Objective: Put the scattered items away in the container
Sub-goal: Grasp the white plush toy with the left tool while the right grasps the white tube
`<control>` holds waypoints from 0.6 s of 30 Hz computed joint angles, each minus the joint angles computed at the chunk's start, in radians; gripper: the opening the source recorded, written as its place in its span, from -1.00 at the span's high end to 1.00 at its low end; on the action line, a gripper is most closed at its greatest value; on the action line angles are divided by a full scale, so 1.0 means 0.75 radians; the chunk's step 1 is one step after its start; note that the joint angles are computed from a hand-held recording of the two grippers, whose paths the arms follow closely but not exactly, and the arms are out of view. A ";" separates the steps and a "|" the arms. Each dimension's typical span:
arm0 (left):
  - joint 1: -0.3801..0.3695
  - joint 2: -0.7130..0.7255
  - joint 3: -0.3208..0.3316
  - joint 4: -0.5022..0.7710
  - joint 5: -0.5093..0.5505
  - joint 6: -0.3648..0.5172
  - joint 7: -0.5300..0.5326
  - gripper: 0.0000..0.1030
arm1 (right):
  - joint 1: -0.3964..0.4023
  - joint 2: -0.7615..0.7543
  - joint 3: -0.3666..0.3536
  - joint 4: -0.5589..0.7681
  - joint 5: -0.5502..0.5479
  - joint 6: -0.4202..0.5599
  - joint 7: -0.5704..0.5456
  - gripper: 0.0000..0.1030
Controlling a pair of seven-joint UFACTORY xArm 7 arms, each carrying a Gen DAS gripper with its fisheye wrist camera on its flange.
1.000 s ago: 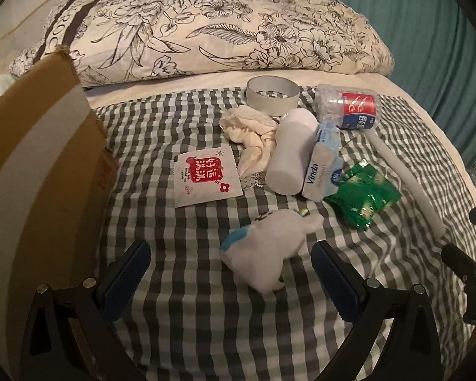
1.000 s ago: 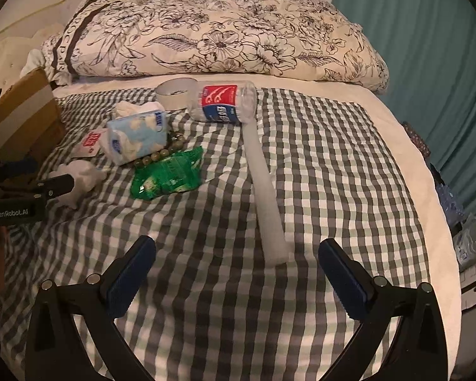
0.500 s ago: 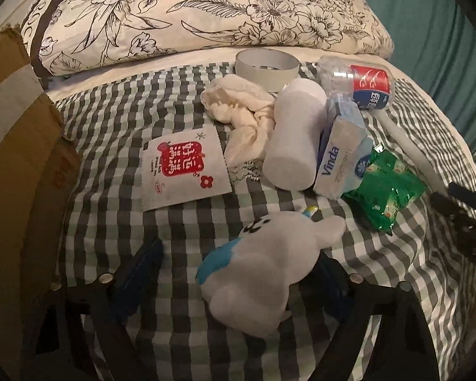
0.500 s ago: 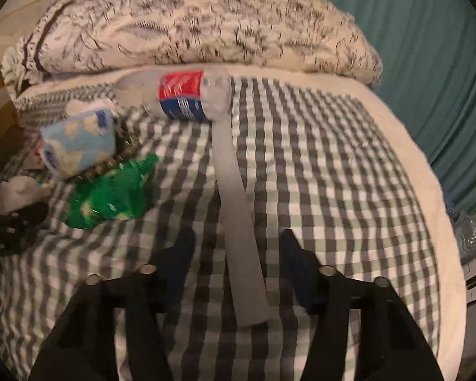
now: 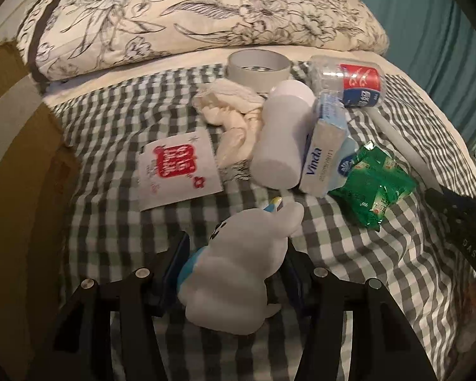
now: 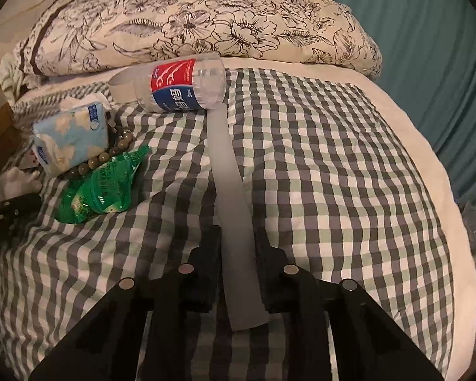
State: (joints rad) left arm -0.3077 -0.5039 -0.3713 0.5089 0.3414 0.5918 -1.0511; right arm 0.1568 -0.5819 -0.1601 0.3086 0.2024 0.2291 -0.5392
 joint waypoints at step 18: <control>-0.067 -0.360 -0.044 0.001 -0.099 0.213 0.036 -0.09 | -0.079 -0.498 0.015 -0.089 -0.022 0.312 0.055 0.70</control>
